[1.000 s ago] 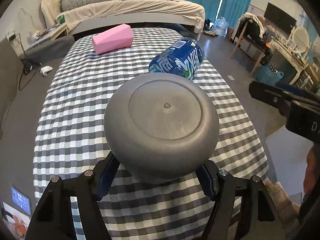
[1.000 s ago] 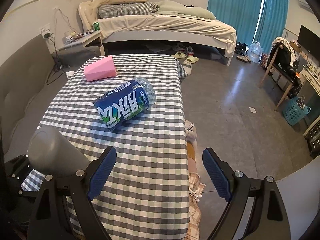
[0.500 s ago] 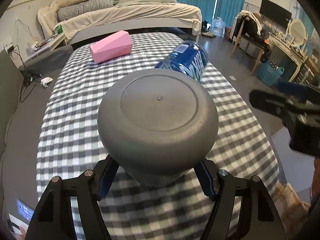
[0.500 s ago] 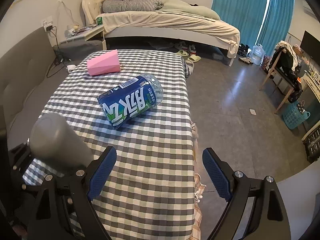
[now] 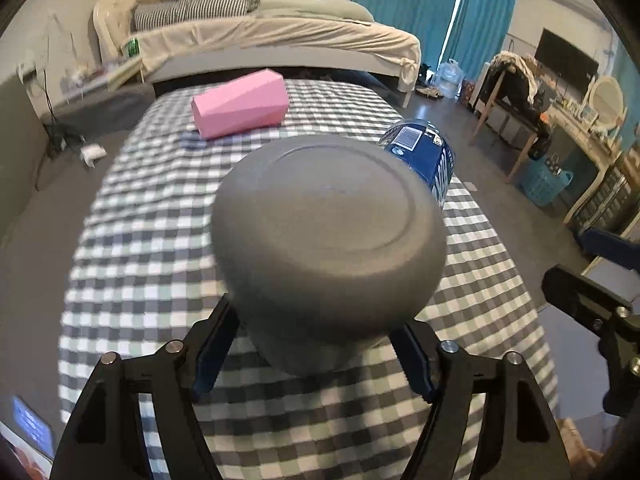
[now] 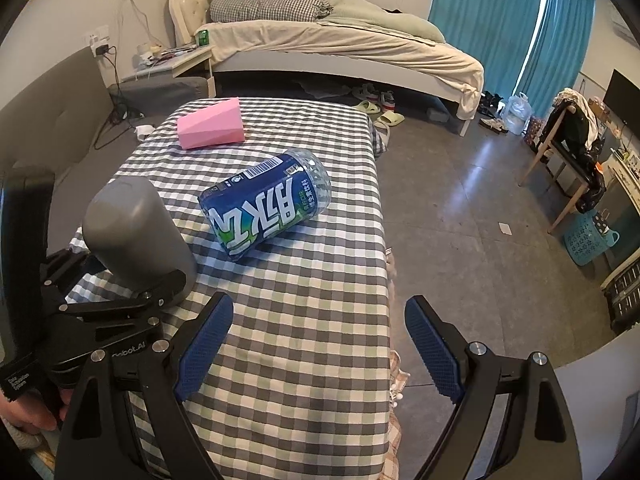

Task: Flip cup upside down
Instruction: 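Lower the cup base-up onto the table and open the left tool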

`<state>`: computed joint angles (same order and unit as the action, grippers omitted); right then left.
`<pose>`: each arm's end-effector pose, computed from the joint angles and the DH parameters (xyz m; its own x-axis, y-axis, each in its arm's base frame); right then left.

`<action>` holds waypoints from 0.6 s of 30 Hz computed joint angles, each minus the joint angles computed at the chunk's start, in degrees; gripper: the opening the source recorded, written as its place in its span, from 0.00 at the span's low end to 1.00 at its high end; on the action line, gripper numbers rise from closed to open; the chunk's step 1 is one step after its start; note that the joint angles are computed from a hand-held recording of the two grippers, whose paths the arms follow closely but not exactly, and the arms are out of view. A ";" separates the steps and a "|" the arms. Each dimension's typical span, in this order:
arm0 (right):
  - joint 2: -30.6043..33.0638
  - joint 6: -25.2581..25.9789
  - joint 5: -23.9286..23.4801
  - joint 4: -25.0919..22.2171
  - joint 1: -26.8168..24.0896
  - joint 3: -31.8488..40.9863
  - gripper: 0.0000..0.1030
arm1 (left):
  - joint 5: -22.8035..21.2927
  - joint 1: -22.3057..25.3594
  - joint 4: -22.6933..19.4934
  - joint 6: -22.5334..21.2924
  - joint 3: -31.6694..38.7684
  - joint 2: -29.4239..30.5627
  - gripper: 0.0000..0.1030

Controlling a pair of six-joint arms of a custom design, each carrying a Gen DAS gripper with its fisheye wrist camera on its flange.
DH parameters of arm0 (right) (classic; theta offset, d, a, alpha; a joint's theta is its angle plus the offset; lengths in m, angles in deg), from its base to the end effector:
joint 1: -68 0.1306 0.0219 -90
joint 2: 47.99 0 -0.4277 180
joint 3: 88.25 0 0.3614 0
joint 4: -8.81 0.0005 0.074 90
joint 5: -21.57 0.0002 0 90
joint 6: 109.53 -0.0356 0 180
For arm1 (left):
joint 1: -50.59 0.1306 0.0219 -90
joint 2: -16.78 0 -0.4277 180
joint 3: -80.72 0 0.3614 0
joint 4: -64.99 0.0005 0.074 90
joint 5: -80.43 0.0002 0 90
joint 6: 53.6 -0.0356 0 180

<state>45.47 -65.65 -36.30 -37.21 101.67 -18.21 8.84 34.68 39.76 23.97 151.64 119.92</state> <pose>0.3568 0.2143 0.3163 -0.7665 0.2228 -0.6024 0.3440 0.9345 -0.0920 0.4610 -0.1436 0.2635 -0.7005 0.4120 -0.5827 0.5881 0.7959 -0.1442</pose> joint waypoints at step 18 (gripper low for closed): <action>-1.93 -0.74 1.12 2.64 2.79 -0.56 0.86 | -1.28 2.85 2.14 -2.75 -6.44 -9.49 0.81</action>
